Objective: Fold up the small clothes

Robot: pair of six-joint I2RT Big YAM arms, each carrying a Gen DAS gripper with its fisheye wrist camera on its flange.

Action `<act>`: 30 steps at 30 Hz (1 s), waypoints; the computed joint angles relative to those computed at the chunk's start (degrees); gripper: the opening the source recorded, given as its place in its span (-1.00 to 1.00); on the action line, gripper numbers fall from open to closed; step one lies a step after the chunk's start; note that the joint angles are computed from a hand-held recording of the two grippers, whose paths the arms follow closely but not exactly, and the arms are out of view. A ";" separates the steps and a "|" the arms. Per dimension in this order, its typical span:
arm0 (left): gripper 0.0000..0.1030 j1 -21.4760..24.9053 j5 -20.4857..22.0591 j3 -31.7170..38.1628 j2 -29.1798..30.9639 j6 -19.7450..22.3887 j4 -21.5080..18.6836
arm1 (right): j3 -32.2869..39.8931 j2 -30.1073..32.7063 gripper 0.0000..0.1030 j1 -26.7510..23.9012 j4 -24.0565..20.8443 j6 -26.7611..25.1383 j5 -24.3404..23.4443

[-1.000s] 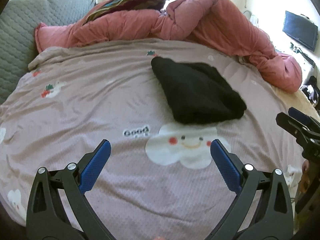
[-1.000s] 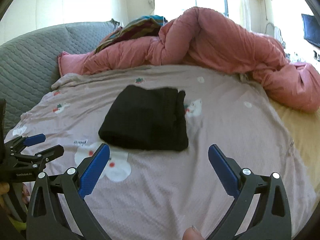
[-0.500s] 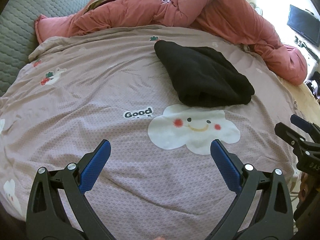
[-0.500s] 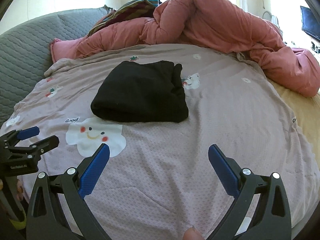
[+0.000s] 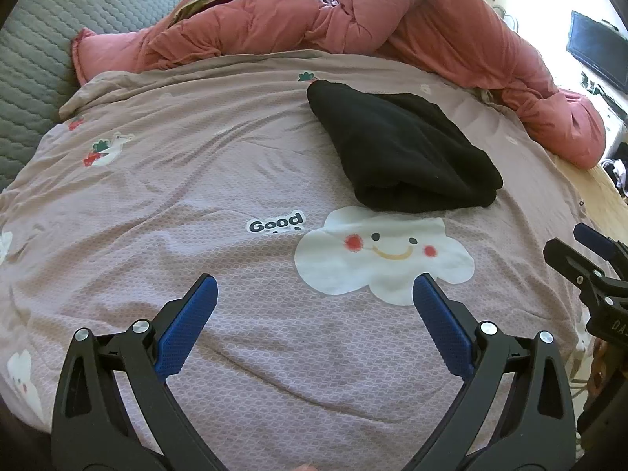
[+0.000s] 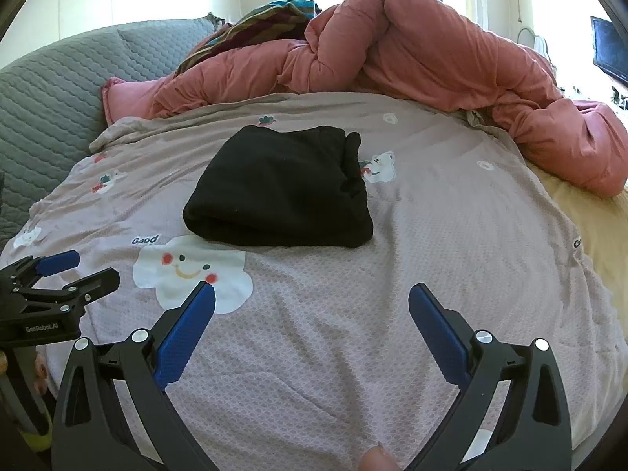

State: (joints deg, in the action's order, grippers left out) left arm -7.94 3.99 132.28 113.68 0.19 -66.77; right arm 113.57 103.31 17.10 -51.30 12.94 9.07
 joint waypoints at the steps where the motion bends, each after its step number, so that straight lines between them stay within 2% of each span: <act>1: 0.81 -0.03 -0.09 0.08 0.05 -0.05 -0.07 | 0.09 0.04 0.91 0.00 -0.05 -0.11 0.04; 30: 0.81 -0.19 -0.95 0.13 0.00 -0.06 -0.11 | -0.19 -0.30 0.91 -0.03 -0.07 -0.35 0.13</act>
State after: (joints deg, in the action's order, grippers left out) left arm -8.12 3.05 132.41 113.68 0.13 -66.88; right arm 113.38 103.01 17.08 -51.38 12.59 9.20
